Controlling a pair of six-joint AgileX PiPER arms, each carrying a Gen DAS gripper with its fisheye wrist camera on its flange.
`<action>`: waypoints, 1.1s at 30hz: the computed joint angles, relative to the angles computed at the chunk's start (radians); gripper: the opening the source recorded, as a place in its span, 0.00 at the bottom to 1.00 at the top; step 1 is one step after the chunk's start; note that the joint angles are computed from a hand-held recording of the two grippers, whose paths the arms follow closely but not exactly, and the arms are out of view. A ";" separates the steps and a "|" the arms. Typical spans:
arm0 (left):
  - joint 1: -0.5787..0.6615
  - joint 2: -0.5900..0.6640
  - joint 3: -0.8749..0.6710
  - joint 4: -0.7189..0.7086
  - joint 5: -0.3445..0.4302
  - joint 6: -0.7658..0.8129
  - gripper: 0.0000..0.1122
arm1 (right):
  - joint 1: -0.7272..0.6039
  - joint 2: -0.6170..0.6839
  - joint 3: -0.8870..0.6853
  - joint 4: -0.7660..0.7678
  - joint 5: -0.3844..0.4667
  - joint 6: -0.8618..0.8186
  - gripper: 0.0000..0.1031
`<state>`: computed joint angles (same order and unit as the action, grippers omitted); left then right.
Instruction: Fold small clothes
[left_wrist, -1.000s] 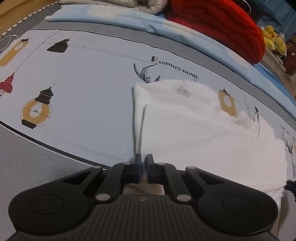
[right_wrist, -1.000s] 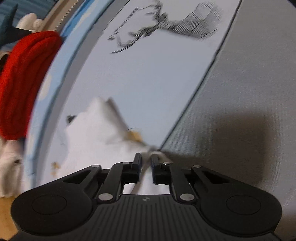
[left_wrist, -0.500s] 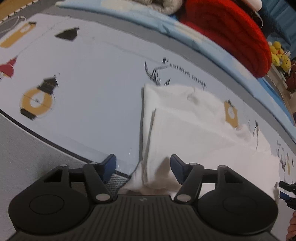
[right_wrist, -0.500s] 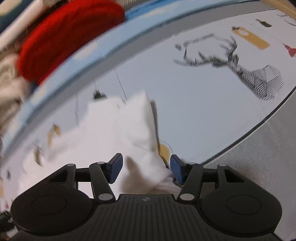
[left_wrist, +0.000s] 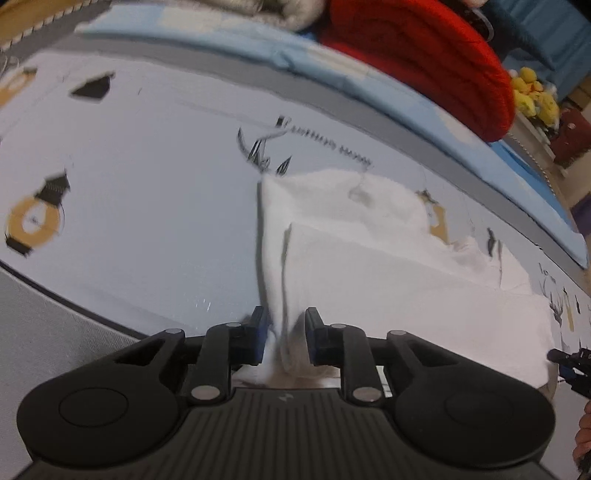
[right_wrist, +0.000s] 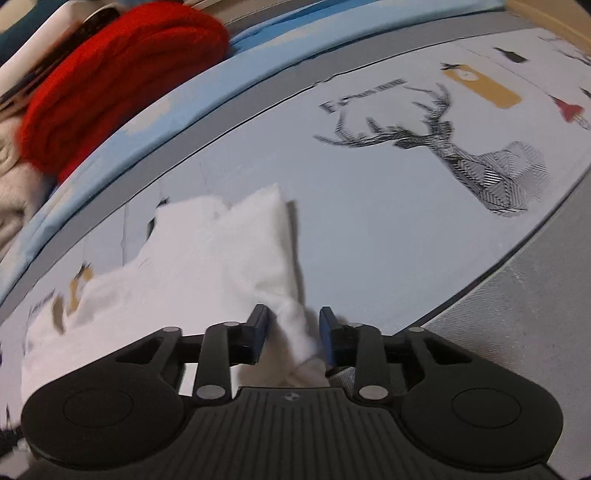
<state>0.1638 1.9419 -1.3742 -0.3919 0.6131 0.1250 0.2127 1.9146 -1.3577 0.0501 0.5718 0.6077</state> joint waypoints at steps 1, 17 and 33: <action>-0.001 -0.004 0.005 -0.007 0.005 0.030 0.20 | -0.004 -0.004 0.007 0.038 0.003 -0.069 0.40; -0.056 -0.480 0.252 0.179 0.075 -0.103 0.37 | -0.005 -0.485 0.294 -0.127 0.111 0.049 0.50; 0.200 -1.122 0.782 0.040 0.406 0.125 0.36 | 0.395 -1.195 0.798 -0.255 0.423 0.458 0.48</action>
<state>0.3634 0.8198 -0.5926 -0.3521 1.0189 0.2504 0.6074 0.7197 -0.5595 -0.2050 0.9944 1.0655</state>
